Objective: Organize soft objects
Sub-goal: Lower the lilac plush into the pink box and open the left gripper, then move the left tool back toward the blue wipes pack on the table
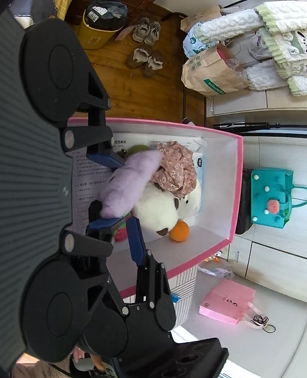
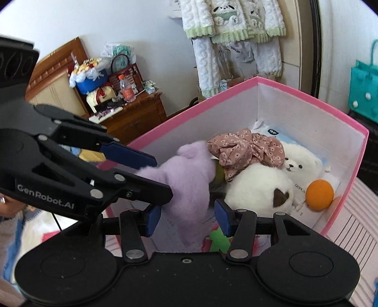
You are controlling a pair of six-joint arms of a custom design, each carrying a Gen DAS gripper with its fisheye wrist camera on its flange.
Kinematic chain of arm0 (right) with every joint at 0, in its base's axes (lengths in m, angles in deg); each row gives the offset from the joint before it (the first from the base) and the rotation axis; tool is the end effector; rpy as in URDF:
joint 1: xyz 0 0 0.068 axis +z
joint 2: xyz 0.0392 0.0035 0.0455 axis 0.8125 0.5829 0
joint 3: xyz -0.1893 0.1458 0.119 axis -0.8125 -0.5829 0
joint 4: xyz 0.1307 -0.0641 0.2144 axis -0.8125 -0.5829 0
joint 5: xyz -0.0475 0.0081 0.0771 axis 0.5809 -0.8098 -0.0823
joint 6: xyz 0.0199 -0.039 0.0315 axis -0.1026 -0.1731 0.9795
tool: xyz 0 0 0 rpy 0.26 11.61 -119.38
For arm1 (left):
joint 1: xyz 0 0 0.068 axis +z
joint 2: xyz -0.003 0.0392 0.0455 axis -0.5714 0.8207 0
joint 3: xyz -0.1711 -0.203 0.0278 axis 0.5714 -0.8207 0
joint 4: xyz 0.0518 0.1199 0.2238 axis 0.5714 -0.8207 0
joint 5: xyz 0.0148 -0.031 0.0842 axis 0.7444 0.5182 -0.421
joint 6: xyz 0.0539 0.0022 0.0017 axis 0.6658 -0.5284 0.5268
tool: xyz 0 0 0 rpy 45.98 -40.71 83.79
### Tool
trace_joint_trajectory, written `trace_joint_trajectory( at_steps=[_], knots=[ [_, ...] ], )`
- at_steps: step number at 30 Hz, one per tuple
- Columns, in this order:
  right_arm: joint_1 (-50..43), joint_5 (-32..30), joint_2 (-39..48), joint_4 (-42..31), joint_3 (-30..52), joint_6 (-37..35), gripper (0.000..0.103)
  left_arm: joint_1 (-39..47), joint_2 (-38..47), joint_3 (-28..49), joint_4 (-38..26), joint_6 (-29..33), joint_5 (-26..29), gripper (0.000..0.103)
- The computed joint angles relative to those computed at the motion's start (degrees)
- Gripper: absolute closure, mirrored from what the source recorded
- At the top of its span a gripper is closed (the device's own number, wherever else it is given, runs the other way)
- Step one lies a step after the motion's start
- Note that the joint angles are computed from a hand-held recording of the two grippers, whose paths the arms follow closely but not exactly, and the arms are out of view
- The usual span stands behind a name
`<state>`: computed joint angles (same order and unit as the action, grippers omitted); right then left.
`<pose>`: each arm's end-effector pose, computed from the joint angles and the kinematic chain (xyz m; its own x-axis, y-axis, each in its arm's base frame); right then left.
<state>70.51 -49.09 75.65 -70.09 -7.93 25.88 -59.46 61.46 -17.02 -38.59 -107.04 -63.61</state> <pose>0.3237 0.1169 0.1664 -0.4223 -0.6326 -0.6492 -0.9005 0.3748 0.2206 0.2119 -0.0909 0.2019 -0.7843 -0.1377 -0.6049 -0.0410 0.9844 -0.1711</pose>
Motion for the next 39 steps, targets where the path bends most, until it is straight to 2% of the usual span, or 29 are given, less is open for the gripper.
trace_joint_trajectory(
  at_steps=[4, 7, 10, 20, 26, 32, 36, 39],
  knots=[
    [0.1, 1.2, -1.4, 1.4, -2.1, -1.0, 0.047, -1.9, 2.2, 0.9, -0.3, 0.1, -2.2, 0.06],
    [-1.1, 1.4, -4.0, 2.8, -4.2, -1.3, 0.047, -6.3, 1.0, 1.1, -1.4, -0.4, -9.7, 0.06],
    [-3.6, -1.4, -5.8, 1.4, -4.4, -2.3, 0.047, -11.6, -0.8, 1.8, -4.2, -1.9, -17.4, 0.059],
    [-10.0, -5.9, -14.9, -4.3, -7.6, -6.0, 0.047, -22.1, -2.9, 7.8, -15.2, -10.2, -24.2, 0.057],
    [-15.9, -10.1, -21.9, -12.9, -7.7, -12.3, 0.047, -31.4, -2.5, 13.5, -23.7, -17.3, -28.7, 0.056],
    [-23.3, -13.8, -26.6, -24.1, -5.8, -23.2, 0.046, -42.4, 1.5, 21.1, -32.8, -25.2, -34.8, 0.052],
    [-30.2, -15.7, -26.5, -31.7, -4.0, -31.4, 0.045, -48.9, 5.4, 25.2, -35.9, -28.3, -38.9, 0.048],
    [-35.3, -15.9, -26.2, -35.1, -3.5, -36.5, 0.041, -52.9, 7.8, 26.2, -34.8, -28.1, -41.8, 0.046]
  ],
)
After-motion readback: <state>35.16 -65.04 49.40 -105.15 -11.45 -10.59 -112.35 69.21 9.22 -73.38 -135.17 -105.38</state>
